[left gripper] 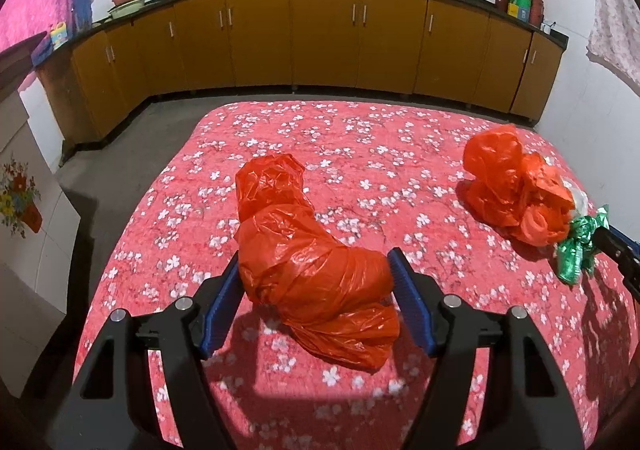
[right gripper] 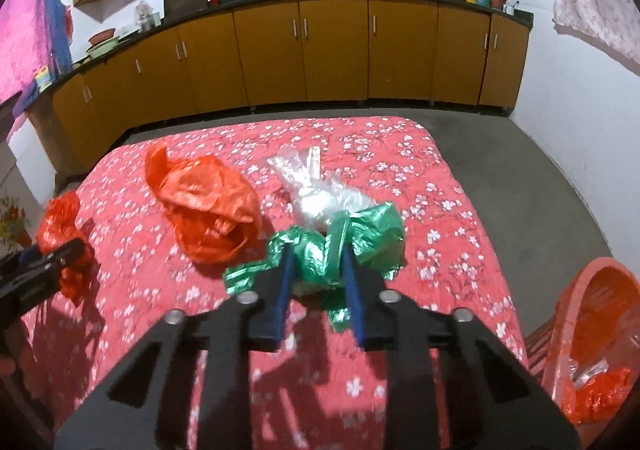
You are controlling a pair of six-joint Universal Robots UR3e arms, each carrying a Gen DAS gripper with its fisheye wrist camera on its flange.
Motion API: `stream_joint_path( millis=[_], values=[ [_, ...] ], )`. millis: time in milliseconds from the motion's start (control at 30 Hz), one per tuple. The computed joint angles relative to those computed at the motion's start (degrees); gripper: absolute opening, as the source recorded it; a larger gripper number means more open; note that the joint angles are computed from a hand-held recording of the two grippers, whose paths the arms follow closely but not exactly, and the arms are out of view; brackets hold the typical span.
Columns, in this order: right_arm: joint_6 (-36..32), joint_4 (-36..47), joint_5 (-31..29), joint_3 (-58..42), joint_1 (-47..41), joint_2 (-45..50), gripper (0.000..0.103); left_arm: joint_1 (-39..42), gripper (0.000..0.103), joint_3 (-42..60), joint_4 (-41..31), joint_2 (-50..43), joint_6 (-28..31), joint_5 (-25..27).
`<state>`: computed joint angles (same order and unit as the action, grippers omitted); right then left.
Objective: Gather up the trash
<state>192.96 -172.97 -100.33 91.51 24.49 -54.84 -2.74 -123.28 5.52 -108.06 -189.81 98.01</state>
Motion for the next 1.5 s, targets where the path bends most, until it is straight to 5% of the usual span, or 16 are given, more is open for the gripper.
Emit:
stream_joint_path(
  millis=[100,500,567,633,700,1267,1433,1500],
  values=[
    [0.4,-0.7,-0.5,2.5,0.2,-1.8,0.003,-0.3,0.07,-1.1,0.2,1.4,0.1,-0.3],
    [1.6,-6.2,5.5,17.7,-2.4,-12.3,0.003,-2.4,0.07,-3.5,0.5,5.9,0.3,0.0],
    [1.1,-6.6,5.8,18.8,-2.4,-13.2,0.006,-2.5,0.07,-3.4,0.4,5.9,0.4,-0.1],
    [0.9,-7.0,6.1,19.4,-2.5,-13.8,0.022,-2.6,0.07,-3.5,0.5,6.0,0.3,-0.2],
    [1.7,-8.6,6.4,20.1,-2.7,-14.2,0.049,-2.4,0.07,-3.6,0.6,6.1,0.3,-0.5],
    [2.0,-3.8,8.1,6.9,-8.1,-3.6,0.073,-2.6,0.07,-1.7,2.2,2.1,-0.3,-1.3],
    [0.3,1.0,11.0,1.2,-9.3,0.2,0.073,-3.2,0.07,0.1,2.3,0.0,-0.6,-1.4],
    [-0.3,1.7,12.3,0.6,-9.7,0.6,0.066,-3.5,0.07,0.5,2.4,-0.4,-0.8,-1.4]
  ],
)
